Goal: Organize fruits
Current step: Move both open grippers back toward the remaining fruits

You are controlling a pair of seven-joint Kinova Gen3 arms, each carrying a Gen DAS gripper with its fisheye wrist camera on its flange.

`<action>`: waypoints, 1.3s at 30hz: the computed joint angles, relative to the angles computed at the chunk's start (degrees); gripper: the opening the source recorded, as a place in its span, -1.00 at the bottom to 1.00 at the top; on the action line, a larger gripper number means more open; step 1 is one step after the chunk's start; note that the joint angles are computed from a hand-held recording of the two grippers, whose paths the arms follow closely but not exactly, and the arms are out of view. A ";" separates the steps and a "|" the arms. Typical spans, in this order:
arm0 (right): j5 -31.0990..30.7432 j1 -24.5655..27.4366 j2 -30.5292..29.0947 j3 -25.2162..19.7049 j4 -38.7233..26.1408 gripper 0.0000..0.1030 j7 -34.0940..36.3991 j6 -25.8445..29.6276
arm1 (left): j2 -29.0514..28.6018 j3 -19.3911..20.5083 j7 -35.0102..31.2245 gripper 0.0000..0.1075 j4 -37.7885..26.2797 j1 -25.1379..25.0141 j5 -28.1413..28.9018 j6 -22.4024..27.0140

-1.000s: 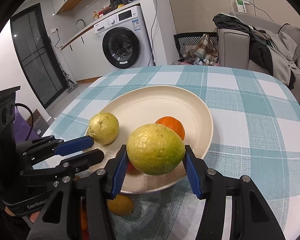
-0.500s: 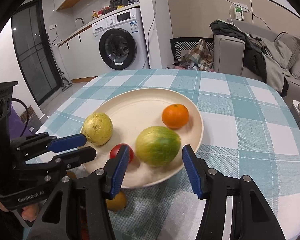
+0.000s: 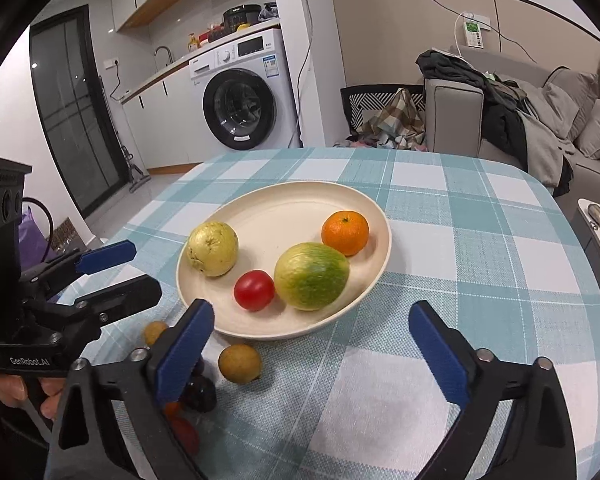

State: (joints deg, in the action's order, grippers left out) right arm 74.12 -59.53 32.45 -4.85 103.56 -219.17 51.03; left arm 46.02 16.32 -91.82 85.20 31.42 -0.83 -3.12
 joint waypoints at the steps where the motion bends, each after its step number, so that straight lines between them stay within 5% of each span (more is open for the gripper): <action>1: 0.33 -0.37 -0.11 -0.02 0.27 1.00 -0.61 0.12 | -0.66 -0.83 0.23 0.81 1.25 0.55 0.31 -1.29; 23: -0.30 -5.96 0.71 -1.61 -0.70 1.00 -1.26 7.09 | -9.09 -8.79 -1.56 0.90 16.98 7.42 4.45 -13.77; 39: -4.62 -6.28 1.59 -1.44 -2.77 1.00 4.17 5.39 | -8.63 -8.08 -5.02 0.90 18.61 7.40 5.80 -16.42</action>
State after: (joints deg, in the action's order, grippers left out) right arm 69.50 -65.81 34.04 -6.29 100.79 -215.00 56.42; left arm 37.40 8.24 -96.85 103.81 38.83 4.98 -19.54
